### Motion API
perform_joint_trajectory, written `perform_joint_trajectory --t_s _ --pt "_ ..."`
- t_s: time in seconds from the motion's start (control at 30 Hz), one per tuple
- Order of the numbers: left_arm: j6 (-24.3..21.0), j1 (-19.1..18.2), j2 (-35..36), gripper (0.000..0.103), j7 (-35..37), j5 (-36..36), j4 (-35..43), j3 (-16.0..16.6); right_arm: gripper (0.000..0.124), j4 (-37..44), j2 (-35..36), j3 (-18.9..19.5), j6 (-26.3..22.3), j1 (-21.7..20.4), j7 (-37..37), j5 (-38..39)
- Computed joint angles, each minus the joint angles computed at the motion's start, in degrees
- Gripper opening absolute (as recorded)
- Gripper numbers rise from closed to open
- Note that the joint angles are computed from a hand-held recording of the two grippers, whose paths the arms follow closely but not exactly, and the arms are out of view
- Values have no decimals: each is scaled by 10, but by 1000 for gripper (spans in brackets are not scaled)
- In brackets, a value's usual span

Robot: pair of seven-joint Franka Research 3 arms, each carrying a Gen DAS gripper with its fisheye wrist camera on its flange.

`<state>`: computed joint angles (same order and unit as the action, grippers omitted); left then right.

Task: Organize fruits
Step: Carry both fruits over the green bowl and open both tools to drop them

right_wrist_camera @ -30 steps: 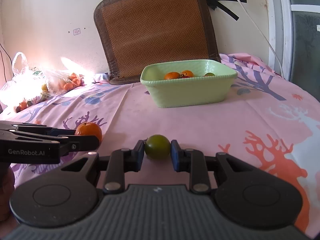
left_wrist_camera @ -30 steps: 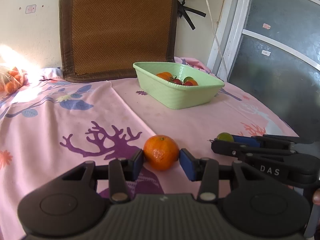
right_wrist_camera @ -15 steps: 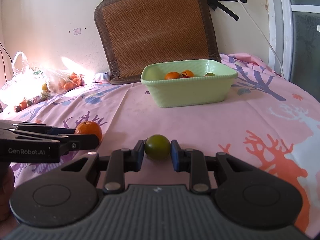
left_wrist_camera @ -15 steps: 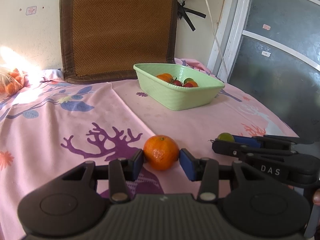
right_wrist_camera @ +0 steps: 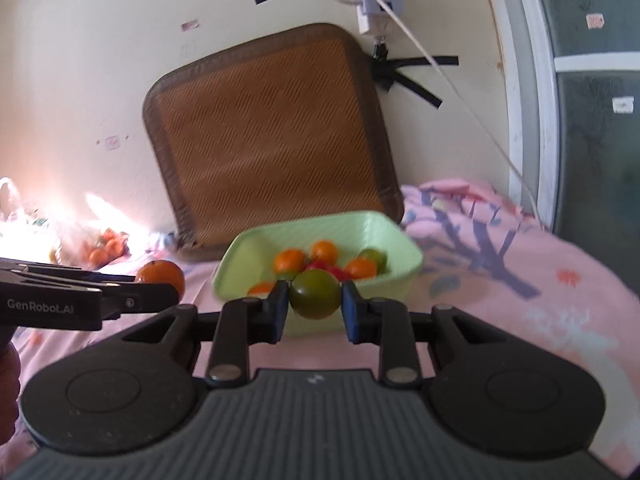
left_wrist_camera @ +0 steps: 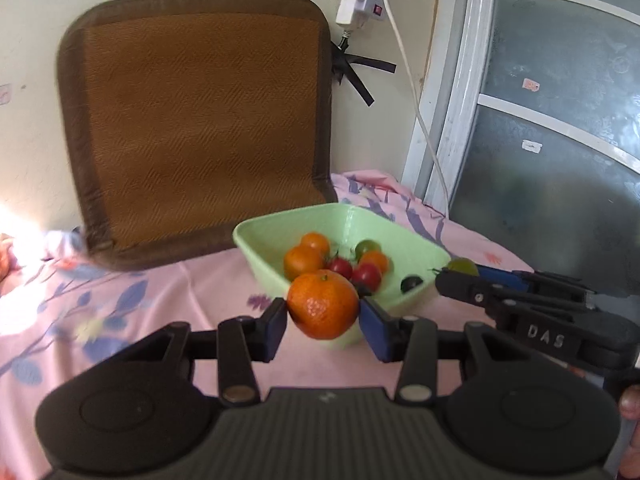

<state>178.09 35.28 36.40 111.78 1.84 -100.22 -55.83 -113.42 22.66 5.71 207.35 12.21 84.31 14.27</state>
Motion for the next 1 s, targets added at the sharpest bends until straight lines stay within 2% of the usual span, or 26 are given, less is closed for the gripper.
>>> perform_joint_trajectory --t_s 0.1,0.2,0.27,0.33,0.47,0.63,0.7,0.83,0.9,1.0 --pt "-48 -84 23 41 -14 -5 86 66 31 52 32 -9 -24 0 -11 2" --pt "-77 -147 42 44 -21 -14 148 118 32 93 57 -14 -45 1 -26 2" --pt "-79 -182 46 47 -27 -18 171 153 32 110 69 -18 -54 4 -38 4" --pt "-83 -194 47 47 -26 -33 180 166 33 118 77 -30 -51 17 -49 23" --pt "-55 -170 28 47 3 -78 146 144 34 104 73 -5 -32 -7 -40 17" --pt "-6 -70 -16 50 38 -117 40 59 34 59 45 6 12 -14 -8 33" --pt "7 -37 -44 50 28 -116 -8 41 34 25 25 9 28 -15 11 37" --pt "26 1 -102 50 -11 -106 -91 29 34 -54 -22 32 27 -36 89 10" --pt "37 21 -132 55 -30 -101 -133 21 34 -86 -42 38 14 -41 126 -9" --pt "59 9 -179 59 -63 -84 -183 45 34 -119 -66 42 -12 -42 164 -40"
